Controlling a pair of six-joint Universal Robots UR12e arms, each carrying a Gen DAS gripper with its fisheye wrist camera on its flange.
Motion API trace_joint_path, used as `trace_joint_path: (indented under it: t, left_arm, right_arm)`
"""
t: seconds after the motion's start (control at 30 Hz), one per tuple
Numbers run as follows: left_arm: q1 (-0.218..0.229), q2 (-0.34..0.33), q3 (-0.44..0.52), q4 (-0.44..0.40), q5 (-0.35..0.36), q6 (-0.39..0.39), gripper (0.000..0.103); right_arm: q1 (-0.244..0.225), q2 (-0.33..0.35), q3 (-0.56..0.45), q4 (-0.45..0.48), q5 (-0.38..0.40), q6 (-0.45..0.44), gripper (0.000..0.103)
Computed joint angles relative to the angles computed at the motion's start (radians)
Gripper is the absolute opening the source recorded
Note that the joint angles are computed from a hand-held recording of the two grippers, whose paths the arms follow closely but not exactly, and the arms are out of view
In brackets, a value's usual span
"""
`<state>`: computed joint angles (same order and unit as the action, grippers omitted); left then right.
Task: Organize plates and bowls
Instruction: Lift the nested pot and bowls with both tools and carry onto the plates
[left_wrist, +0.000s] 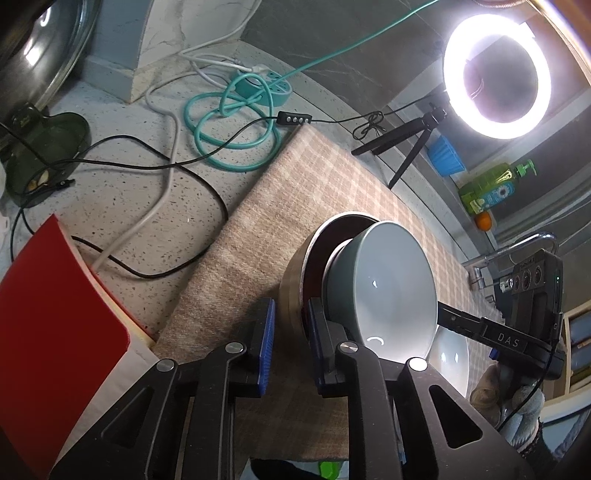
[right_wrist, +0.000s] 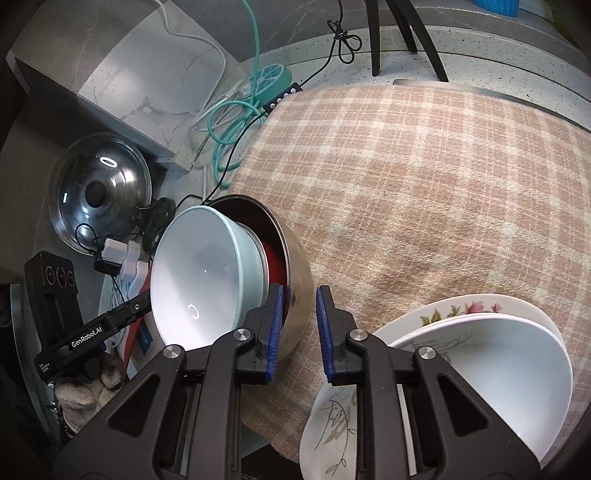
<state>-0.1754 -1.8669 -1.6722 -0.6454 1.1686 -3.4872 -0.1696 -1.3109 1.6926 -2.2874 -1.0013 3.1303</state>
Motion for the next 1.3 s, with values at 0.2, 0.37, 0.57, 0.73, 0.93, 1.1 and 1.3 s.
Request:
trace_joint_path:
  t: [0.2,0.37,0.57,0.73,0.93,1.1,1.3]
  left_arm:
    - [-0.009,-0.006,0.01,-0.017,0.005,0.018,0.009]
    - [-0.012,-0.007,0.016,-0.025,0.013,0.027,0.009]
    - [-0.018,-0.005,0.018,-0.023,0.025,0.041,0.008]
    - [-0.022,0.001,0.021,-0.013,0.025,0.044,0.008]
    - [-0.033,0.009,0.028,0.003,0.011,0.054,0.008]
    - [-0.05,0.009,0.044,0.01,-0.007,0.077,0.009]
    - [-0.072,0.001,0.066,0.011,-0.042,0.104,0.009]
  right_arm:
    - [0.01,0.002,-0.008,0.012,-0.017,-0.025,0.013]
    - [0.012,0.001,-0.01,0.017,-0.028,-0.034,0.013]
    - [0.011,-0.007,-0.004,0.003,-0.038,-0.039,0.013]
    - [0.002,-0.021,0.002,-0.003,-0.026,-0.033,0.013]
    - [-0.02,-0.056,0.025,-0.016,-0.017,-0.028,0.013]
    - [-0.047,-0.094,0.057,-0.036,-0.013,-0.014,0.013]
    - [-0.088,-0.144,0.101,-0.063,-0.013,0.005,0.013]
